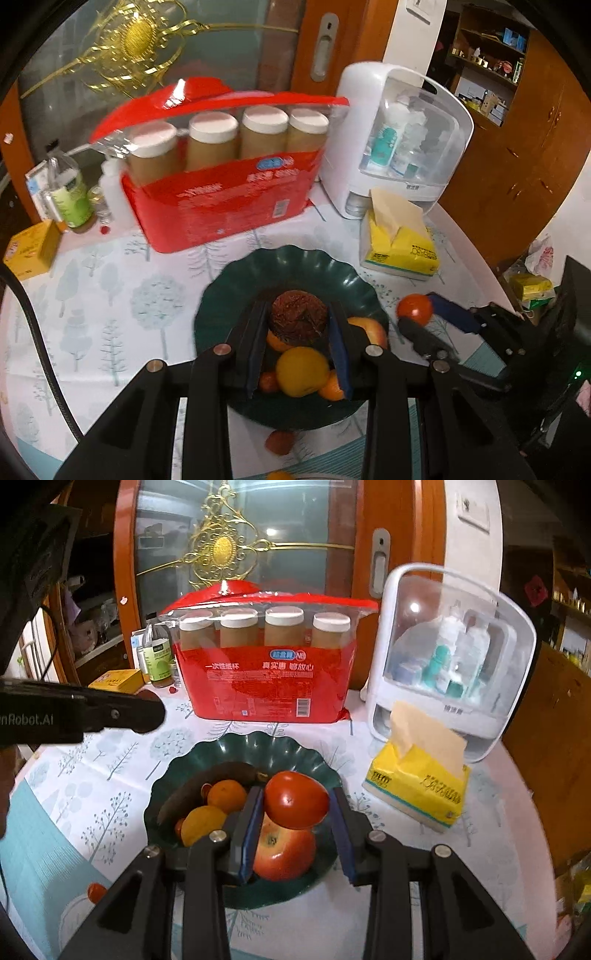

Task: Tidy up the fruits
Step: 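Carry both fruits to the green dish and release them, then withdraw both tools back toward the remaining fruits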

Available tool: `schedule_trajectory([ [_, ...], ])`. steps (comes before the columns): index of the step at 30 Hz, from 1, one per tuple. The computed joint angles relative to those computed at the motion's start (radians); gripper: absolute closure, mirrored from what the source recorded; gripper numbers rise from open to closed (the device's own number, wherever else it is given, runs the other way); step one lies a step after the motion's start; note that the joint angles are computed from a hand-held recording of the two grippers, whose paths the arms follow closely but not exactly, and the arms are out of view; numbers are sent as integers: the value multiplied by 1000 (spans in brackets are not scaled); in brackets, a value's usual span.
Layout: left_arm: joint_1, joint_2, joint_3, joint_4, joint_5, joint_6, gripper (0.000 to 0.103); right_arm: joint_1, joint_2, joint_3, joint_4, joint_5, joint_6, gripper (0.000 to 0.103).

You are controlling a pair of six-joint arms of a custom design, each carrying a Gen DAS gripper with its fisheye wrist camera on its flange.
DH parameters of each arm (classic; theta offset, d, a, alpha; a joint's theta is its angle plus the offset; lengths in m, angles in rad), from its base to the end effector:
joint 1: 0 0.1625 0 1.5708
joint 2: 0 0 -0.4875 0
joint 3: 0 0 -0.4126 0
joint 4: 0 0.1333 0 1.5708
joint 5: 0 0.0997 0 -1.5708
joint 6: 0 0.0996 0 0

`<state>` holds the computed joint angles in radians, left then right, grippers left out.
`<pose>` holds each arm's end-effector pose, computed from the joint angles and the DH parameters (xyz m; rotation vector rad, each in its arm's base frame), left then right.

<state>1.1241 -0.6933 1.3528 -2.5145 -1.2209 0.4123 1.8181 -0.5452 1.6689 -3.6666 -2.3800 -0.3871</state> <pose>-0.2045 -0.8146 0.1594 1.0898 2.5475 -0.4046 0.2327 -0.6716 0.0869 0.2015 -2.1212 1.0332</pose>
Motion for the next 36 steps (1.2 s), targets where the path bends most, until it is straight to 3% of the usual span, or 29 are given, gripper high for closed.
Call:
schedule_trajectory([
  [4,10,40,-31,52,-9,-31,72,-31,-4,12,31,53,78,67],
  [16,33,110,-75,113,-1,-67,72,-85,18,3,14,109,131,66],
  [22,37,103,-73,103,-1,-96,53,-93,12,8,46,134,153,58],
  [30,33,56,-27,92,23,-122,45,-74,5,16,39,114,171,55],
  [36,31,-14,49,71,45,-154,43,-49,-20,50,40,94,242,53],
])
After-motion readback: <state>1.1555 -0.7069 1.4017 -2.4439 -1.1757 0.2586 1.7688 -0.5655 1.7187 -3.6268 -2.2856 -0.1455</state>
